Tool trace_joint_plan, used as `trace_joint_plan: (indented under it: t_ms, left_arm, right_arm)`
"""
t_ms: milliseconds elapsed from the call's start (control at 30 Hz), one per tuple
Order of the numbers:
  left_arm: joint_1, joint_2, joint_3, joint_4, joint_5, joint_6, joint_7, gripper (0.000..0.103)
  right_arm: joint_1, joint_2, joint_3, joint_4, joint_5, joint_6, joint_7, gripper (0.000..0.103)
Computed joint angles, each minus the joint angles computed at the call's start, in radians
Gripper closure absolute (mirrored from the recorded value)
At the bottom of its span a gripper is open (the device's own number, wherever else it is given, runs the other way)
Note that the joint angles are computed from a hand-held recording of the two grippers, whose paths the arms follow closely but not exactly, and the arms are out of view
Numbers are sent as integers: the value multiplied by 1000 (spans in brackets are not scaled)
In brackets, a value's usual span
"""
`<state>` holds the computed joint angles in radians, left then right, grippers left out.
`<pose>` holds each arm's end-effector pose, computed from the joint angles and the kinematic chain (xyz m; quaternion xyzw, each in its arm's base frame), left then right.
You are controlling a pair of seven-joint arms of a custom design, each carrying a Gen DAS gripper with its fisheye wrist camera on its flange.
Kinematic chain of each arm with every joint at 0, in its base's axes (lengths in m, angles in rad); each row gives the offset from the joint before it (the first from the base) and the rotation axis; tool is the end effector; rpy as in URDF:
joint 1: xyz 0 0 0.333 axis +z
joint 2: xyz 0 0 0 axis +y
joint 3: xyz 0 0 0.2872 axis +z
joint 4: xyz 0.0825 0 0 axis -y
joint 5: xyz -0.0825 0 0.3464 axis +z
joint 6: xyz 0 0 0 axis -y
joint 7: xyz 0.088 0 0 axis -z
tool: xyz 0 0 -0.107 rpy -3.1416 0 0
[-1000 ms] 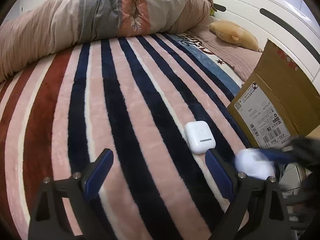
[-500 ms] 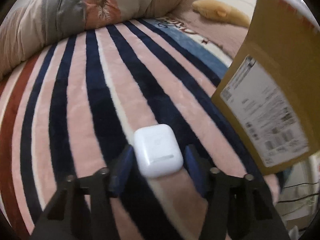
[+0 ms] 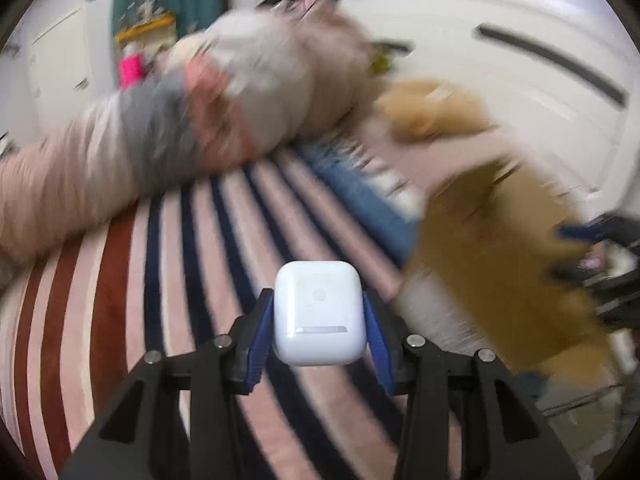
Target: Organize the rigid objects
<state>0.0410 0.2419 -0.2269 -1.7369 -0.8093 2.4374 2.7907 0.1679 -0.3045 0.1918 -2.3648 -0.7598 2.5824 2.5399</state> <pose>0.6164 -0.1055 0.4776 -0.3139 0.8620 -0.3830 0.1087 0.4296 0.1797 0.4851 -0.6393 0.6713 -0.3225 0.1912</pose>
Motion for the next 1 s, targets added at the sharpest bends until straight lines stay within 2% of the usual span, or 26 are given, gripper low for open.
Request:
trace_joint_plan:
  t_ms: [67, 133, 233, 300, 367, 433, 533, 567, 700, 767, 800, 867, 1000]
  left_arm:
    - [12, -33, -12, 41, -12, -142, 34, 62]
    - [-7, -48, -11, 68, 13, -226, 47, 62]
    - [-58, -22, -13, 137, 101, -348, -7, 62]
    - [-87, -10, -15, 152, 157, -379, -31, 62]
    - [-126, 9, -16, 159, 240, -364, -68, 62]
    - [-139, 8, -18, 143, 268, -350, -90, 60]
    - [-132, 11, -22, 140, 257, -359, -76, 34]
    - [-127, -4, -22, 122, 246, -344, -66, 30]
    - [-119, -11, -16, 124, 220, -348, -74, 28]
    - [-111, -22, -13, 113, 192, -332, -75, 17]
    - [-107, -36, -11, 97, 173, -312, -73, 16]
    - [-96, -68, -4, 57, 125, -267, -60, 11]
    - [-90, -155, 15, -68, -9, -103, -29, 1]
  right_arm:
    - [-2, -14, -4, -15, -4, 19, 7, 51]
    - [-4, -24, -5, -26, -2, 30, -2, 51]
    - [-8, -39, -3, -45, 2, 44, -20, 50]
    - [-11, -48, 1, -55, 7, 51, -27, 49]
    - [-14, -58, 4, -67, 12, 57, -37, 48]
    - [-18, -65, 8, -75, 17, 60, -43, 47]
    - [-22, -75, 14, -86, 24, 64, -51, 42]
    - [-26, -77, 18, -88, 22, 64, -49, 42]
    - [-35, -83, 24, -94, 20, 78, -45, 41]
    - [-40, -84, 26, -94, 16, 91, -43, 38]
    - [-44, -86, 27, -96, 12, 103, -41, 36]
    - [-51, -91, 25, -101, 4, 136, -42, 25]
    - [-73, -101, 9, -122, -4, 287, -68, 11]
